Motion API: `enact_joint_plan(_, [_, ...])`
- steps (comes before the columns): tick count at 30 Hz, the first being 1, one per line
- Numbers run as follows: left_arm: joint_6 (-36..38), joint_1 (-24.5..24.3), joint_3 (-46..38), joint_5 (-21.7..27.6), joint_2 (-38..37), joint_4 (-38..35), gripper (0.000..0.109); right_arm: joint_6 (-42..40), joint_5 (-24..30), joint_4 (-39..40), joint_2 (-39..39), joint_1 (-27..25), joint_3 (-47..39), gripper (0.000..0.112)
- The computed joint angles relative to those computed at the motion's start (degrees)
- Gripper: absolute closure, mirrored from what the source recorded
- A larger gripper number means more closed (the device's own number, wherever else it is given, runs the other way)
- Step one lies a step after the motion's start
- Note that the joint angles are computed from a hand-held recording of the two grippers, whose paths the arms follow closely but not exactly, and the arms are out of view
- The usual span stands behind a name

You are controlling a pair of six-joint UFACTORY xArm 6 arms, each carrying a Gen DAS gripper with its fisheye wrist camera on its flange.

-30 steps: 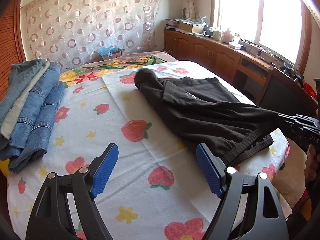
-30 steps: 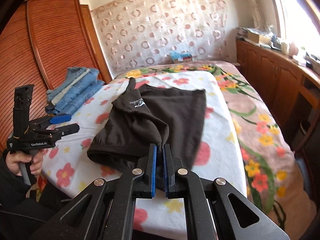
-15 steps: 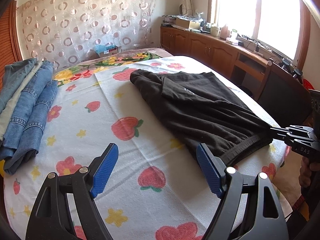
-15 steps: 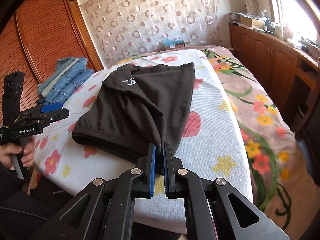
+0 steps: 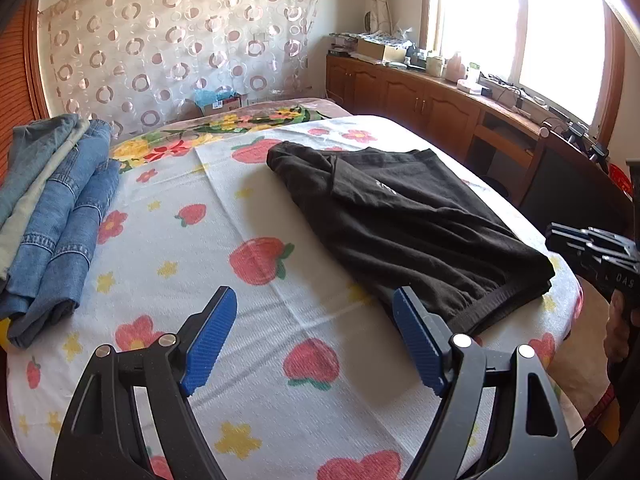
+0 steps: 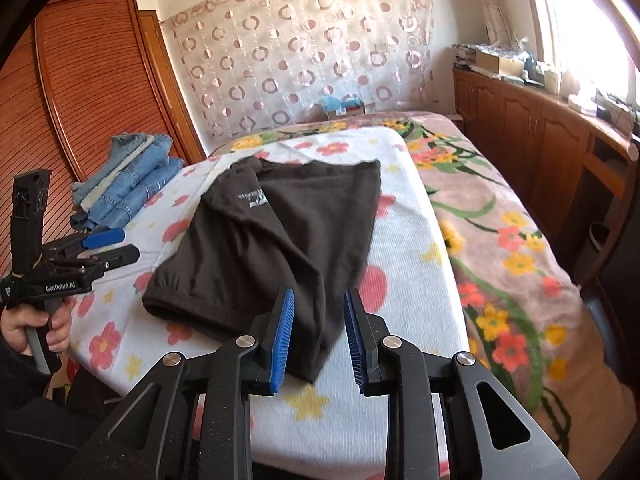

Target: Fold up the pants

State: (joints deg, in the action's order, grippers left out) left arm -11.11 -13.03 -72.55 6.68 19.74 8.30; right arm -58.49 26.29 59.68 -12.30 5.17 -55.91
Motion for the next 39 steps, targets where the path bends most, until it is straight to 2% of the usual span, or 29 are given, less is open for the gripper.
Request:
enact_joint_plan(6, [-0.57, 0.43, -1.46, 0.03, 0.40, 1.07, 0.027, -2.12, -0.18, 1.18, 4.05, 2.44, -5.10, 0.086])
enact_joint_plan(9, [1.22, 0.53, -2.05, -0.16, 0.64, -0.75, 0.027, -2.34, 0.60, 1.12, 6.62, 3.52, -8.00, 0.086])
enact_joint_plan(15, [1.07, 1.40, -2.54, -0.51, 0.38, -0.53, 0.027, -2.30, 1.52, -0.78, 12.13, 6.38, -14.55, 0.086])
enact_joint_plan(24, [-1.34, 3.26, -1.33, -2.06, -0.95, 1.72, 0.027, 3.64, 4.21, -10.88, 23.38, 9.85, -26.91, 0.086])
enact_joint_plan(32, [-0.17, 3.89, -0.74, -2.16, -0.91, -0.38, 0.027, 9.44, 6.69, -18.83, 30.59, 10.97, -35.98, 0.086])
enact_joint_plan(34, [0.39, 3.89, -0.54, -2.19, -0.94, -1.27, 0.027, 11.46, 6.10, -21.85, 31.47, 11.36, -37.00, 0.093])
enact_joint_plan(36, [0.97, 3.83, -0.48, -2.14, -0.88, -1.96, 0.027, 13.63, 5.94, -24.74, 31.72, 11.56, -37.44, 0.109])
enact_joint_plan(39, [1.23, 3.74, -0.25, -2.08, -1.05, -1.96, 0.027, 14.24, 4.16, -25.09, 31.23, 11.58, -37.09, 0.112])
